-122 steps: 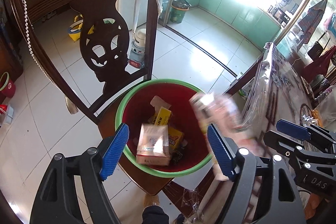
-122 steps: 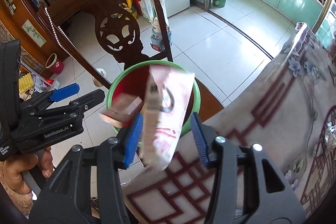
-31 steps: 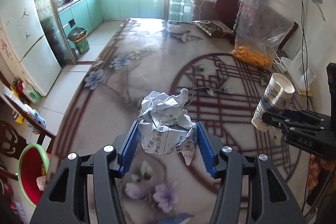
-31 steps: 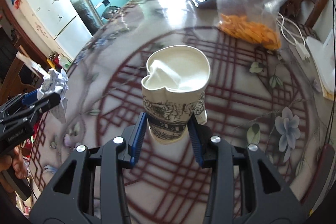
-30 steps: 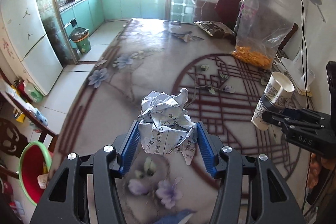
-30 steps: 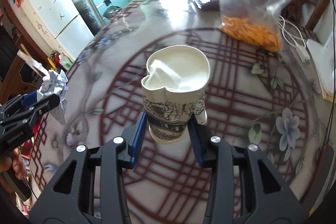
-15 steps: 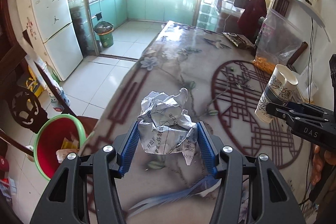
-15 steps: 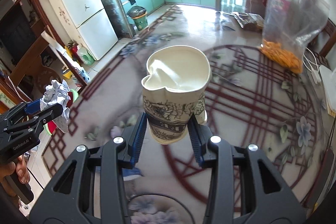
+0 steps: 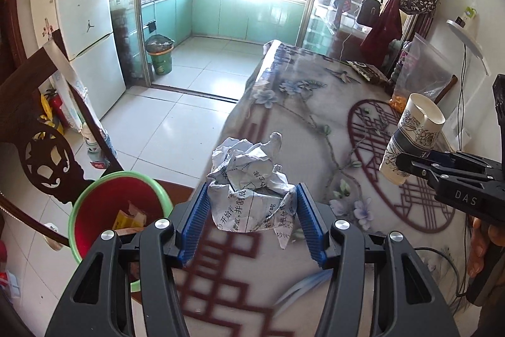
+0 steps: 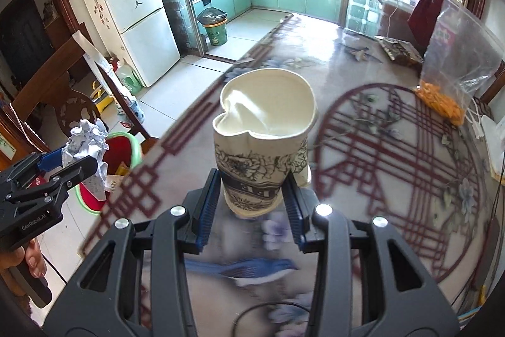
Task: Collect trash
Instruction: 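Carry the crumpled paper and paper cup over the red bucket with both tools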
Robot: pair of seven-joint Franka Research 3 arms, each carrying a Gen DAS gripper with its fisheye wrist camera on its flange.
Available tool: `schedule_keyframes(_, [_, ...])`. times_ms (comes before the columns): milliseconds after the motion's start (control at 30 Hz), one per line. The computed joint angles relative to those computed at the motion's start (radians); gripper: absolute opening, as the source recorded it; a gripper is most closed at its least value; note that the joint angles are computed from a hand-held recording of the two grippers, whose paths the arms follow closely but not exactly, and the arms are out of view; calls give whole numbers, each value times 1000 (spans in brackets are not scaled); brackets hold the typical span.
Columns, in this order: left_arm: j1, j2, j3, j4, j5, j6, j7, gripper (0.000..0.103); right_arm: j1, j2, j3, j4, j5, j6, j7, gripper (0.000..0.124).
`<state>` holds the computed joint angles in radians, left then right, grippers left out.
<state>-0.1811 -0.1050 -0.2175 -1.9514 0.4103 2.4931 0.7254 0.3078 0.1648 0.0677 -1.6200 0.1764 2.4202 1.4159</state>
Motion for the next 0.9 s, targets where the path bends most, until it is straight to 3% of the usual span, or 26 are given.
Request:
schedule_keyframes(300, [58,-123,63,-170,-110,48,103,52,87,27,35,32,-76,-23,90,39])
schedule_keyframes(600, [155,-211,70,-277,-65,-26,-52,53,167,160,69,207,-69,-124,49,39])
schedule_keyframes(900, [194,-267,111,-371,-116,-22,-93,53,269,355,67,483,-83,-270,-9,39])
